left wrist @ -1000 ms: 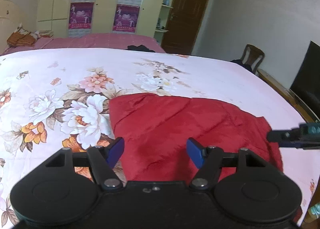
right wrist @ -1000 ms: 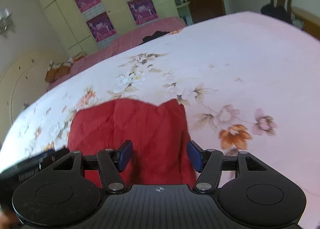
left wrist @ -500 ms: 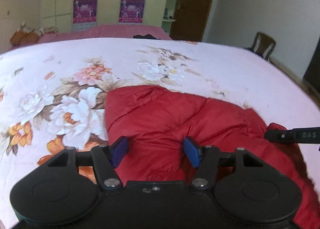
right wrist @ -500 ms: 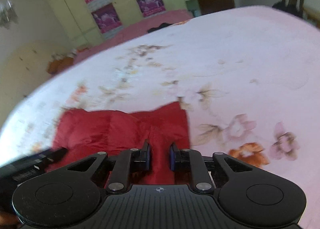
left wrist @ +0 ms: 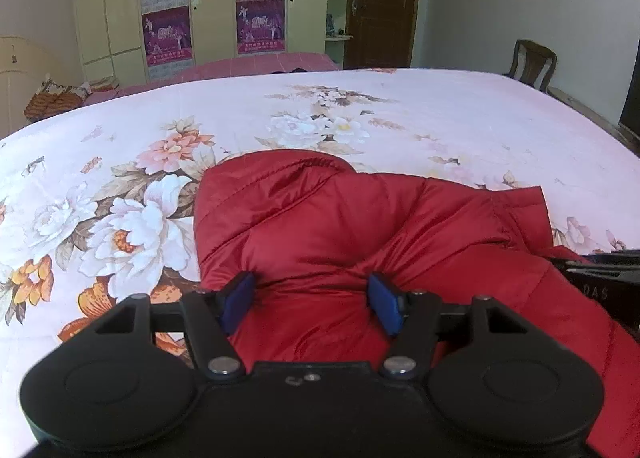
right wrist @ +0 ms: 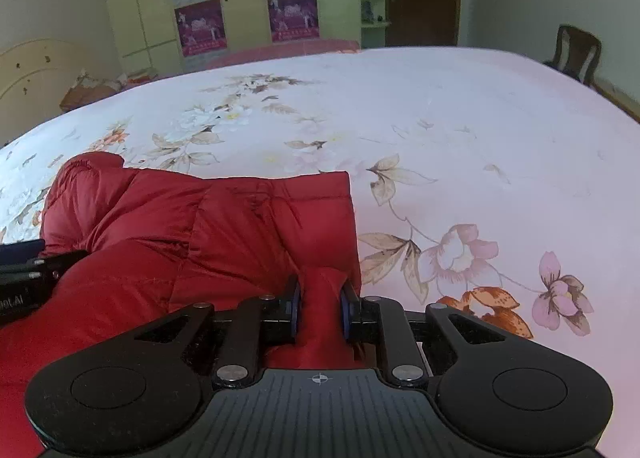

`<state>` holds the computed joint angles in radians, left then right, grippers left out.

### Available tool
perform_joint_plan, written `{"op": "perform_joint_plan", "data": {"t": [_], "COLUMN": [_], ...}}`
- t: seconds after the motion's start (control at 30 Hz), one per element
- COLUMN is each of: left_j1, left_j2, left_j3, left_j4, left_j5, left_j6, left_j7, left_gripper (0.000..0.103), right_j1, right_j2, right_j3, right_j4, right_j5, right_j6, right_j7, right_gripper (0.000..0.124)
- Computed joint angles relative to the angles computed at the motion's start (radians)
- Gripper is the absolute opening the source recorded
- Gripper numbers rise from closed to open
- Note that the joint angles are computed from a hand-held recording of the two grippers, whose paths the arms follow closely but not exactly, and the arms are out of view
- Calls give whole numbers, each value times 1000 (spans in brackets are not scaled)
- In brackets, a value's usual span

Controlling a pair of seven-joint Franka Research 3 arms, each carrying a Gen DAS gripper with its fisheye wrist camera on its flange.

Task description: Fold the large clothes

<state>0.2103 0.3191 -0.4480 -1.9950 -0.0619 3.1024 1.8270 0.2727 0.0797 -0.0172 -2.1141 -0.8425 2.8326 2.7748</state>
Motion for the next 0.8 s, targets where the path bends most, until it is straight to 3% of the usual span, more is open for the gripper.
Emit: {"op": "perform_joint_plan", "data": {"t": [0.1,0.2,0.4,0.43,0.5,0.67,0.8], "left_j1": [-3,-17,-3,6,24,41,7], "left_j2": [-11,-30,-98,-110,-145,-242,-319], "left_j3": [7,26,12,0,-22,-41,-2], "left_j4": [27,40,-1,-7,-28,-84,-151], "left_j5": [-17,-72,-254,-297,-392,-648,-769], "left_j6": [-73,-124,-136,-141,-154,-211,-265], "left_j7": [0,18,162,202,287,521,650], "left_gripper": [65,68,70,71,73,74,74], "right_j1": [-19,-23,-48,-56,-72,-105,-117], "right_j2": [-11,-31,-111,-124,-152,-230,-292], "right_j3": [19,21,43,51,70,116,154], "right_j4": [3,0,-57,-65,-84,-147,-206], "right_j5": [181,259,293,295,278,329,416], "right_j6": [-10,-11,12,13,17,35,25], "right_j7": [-185,-254,-224,-214,-192,-201,-247], "right_gripper": [18,22,29,35,66,66,66]}}
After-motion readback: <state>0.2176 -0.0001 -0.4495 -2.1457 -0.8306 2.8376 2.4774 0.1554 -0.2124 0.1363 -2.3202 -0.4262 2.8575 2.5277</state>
